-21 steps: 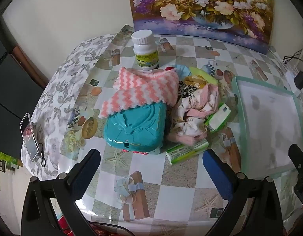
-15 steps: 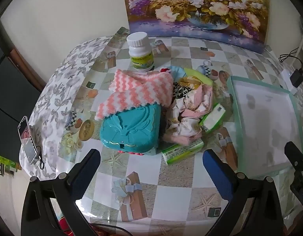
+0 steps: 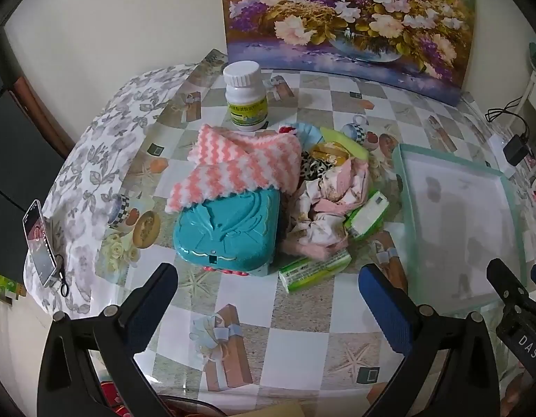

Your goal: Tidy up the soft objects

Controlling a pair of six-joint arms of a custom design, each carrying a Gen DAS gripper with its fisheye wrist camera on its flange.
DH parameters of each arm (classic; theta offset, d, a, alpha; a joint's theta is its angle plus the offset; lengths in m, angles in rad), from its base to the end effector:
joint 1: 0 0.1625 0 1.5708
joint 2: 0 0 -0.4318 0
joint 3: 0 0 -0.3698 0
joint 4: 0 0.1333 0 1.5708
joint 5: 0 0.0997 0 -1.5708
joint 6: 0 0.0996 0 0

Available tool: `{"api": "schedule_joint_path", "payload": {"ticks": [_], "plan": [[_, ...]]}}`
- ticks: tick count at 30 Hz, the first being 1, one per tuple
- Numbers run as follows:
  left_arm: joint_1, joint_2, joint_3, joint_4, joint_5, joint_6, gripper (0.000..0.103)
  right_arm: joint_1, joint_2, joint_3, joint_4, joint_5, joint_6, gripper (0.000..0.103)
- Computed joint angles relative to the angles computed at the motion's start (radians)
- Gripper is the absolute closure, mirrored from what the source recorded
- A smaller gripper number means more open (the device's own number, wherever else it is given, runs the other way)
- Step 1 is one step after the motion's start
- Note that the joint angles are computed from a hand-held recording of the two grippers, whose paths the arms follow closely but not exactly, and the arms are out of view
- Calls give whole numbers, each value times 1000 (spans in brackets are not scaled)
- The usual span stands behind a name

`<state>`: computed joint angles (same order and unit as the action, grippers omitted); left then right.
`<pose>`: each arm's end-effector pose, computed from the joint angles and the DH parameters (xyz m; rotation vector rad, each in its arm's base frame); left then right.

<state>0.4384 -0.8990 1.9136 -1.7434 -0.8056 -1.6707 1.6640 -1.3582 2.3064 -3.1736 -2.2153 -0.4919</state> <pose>-0.3458 -0.3856 0.0642 -0.1947 2.1366 -0.6783 0.1136 -0.4256 0.2817 0.4176 -2.2989 0.6191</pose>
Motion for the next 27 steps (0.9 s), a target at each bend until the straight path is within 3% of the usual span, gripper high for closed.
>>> {"api": "schedule_joint_path", "payload": {"ticks": [27], "plan": [[11, 6, -6, 19, -18, -23, 0, -7, -15, -1, 41, 24, 0, 0]]}}
